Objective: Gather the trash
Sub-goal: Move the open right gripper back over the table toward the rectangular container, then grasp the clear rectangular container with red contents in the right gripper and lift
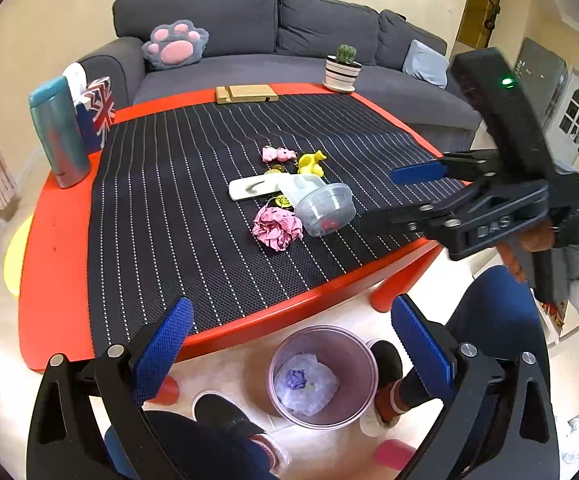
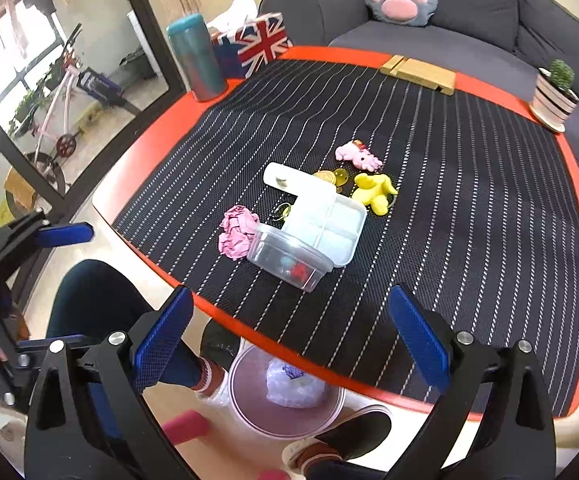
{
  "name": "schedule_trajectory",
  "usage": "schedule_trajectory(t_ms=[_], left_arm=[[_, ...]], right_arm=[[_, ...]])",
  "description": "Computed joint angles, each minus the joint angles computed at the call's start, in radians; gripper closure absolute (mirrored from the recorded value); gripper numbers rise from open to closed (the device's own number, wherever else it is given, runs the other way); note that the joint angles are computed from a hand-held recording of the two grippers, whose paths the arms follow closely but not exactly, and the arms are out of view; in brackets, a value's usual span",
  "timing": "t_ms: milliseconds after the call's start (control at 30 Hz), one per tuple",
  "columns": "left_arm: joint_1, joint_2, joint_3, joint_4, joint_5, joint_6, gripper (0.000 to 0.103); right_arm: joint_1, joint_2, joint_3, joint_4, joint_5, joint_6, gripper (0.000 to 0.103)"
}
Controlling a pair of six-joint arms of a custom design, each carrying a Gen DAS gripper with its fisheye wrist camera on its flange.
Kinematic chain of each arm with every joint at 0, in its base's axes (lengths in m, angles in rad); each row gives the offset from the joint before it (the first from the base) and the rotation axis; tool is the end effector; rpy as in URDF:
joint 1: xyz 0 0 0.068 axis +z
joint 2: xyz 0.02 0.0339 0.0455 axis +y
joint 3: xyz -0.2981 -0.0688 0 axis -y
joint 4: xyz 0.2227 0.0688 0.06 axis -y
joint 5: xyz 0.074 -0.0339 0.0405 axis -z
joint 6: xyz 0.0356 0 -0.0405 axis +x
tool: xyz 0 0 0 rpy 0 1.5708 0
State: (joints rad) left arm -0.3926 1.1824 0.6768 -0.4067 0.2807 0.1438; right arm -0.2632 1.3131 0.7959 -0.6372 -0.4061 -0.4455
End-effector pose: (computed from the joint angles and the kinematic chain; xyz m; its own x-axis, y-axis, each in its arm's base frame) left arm 0.1784 -0.0846 0.2484 -0.6481 0.4174 -0.6370 0.6235 0.7710 -0.1292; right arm 0.2068 -0.0412 0.2462 -0.8334 -0.1854 -0.5207 -0.3041 0.9405 0.1517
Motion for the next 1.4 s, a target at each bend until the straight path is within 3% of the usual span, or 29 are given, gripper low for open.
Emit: schedule_trajectory(t_ms=[300,833,1400], left_arm=[[0.028,0.018,0.009,0.001,0.009,0.004,0.008],[0.042,0.039,0.01,0.014,0.021,0.005,0.008],[0.006,0.101,0.053,0.036,-0.006,-0.002,0.008]], right_arm=[[0.075,0.121,0.013,0.087,0.051,-0.044,0.021],[0.07,0.153,0.025,0.084,0.033,-0.085,0.073],[-0.028,0.085,0.042,0.044,-0.082,-0.031,0.08]])
